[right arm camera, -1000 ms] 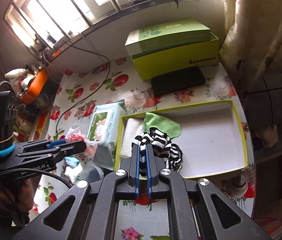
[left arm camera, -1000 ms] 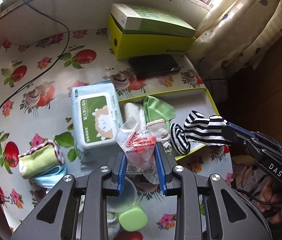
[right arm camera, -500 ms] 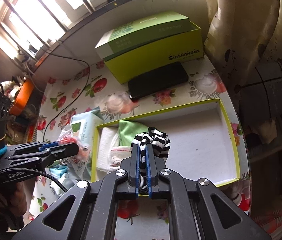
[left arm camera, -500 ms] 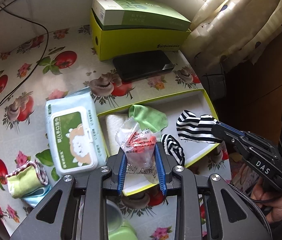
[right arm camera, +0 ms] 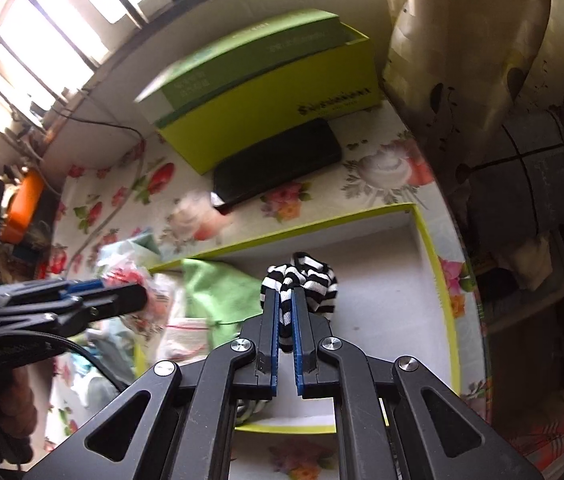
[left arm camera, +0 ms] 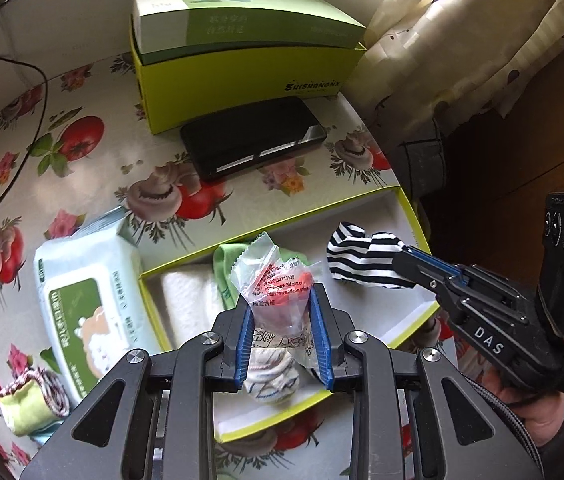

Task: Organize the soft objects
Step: 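Lower both items into the box and open both grippers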

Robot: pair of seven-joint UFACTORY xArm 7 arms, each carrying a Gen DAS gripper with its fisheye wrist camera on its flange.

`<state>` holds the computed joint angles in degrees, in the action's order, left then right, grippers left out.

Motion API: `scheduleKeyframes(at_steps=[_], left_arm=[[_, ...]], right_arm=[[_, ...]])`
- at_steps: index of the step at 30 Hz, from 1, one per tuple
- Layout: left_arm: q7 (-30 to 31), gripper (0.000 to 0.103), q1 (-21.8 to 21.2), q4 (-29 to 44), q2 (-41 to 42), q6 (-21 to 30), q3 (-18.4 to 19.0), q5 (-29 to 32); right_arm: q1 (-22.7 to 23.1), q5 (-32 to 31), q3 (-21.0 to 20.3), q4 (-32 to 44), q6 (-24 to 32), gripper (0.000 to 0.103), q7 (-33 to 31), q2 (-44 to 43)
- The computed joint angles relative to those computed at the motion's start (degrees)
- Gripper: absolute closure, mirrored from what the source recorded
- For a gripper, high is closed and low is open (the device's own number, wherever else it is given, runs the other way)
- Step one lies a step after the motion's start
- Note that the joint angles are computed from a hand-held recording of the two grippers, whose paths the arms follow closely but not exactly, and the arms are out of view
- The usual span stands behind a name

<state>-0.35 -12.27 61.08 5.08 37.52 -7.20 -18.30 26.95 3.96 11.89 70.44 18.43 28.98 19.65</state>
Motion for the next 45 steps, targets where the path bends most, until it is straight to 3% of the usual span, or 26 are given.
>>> scheduleKeyframes(at_steps=[7,16,22,29,35,45], left_arm=[[0.2,0.075,-0.4,3.3,4.2,1.0,-0.8,-0.2],[0.4,0.075,-0.7,6.0,7.7,1.1,-1.6,-0.5],[1.0,0.075,-0.8,8.1,10.5,1.7,-2.1,-0.6],[1.1,0.072,-0.7,10.3,13.2,2.7,-2.5,-0.5],[0.2,0.063,-0.8,9.5,12.5,1.8,-2.1,0.8],[0.8,0.062,-0.4,5.9,7.5,0.8,-2.1,-0.4]], right_arm=[[2.2,-5.7,-3.9,-2.0,0.9,0.097,5.5,-0.5],[5.5,-24.2,-10.8,-2.3,1.4,0.097,20.5,-2.5],[1.8,-20.2,-6.1,-2.0,4.0,0.096,16.8,-0.8],[2.5,-20.7,-6.3,-4.4,3.1,0.069,19.3,-3.1],[2.5,-20.4,-5.5,-5.3,2.5,0.066,19.7,-4.4],[2.1,-18.1,-3.4,-7.1,2.2,0.056,18.0,-7.0]])
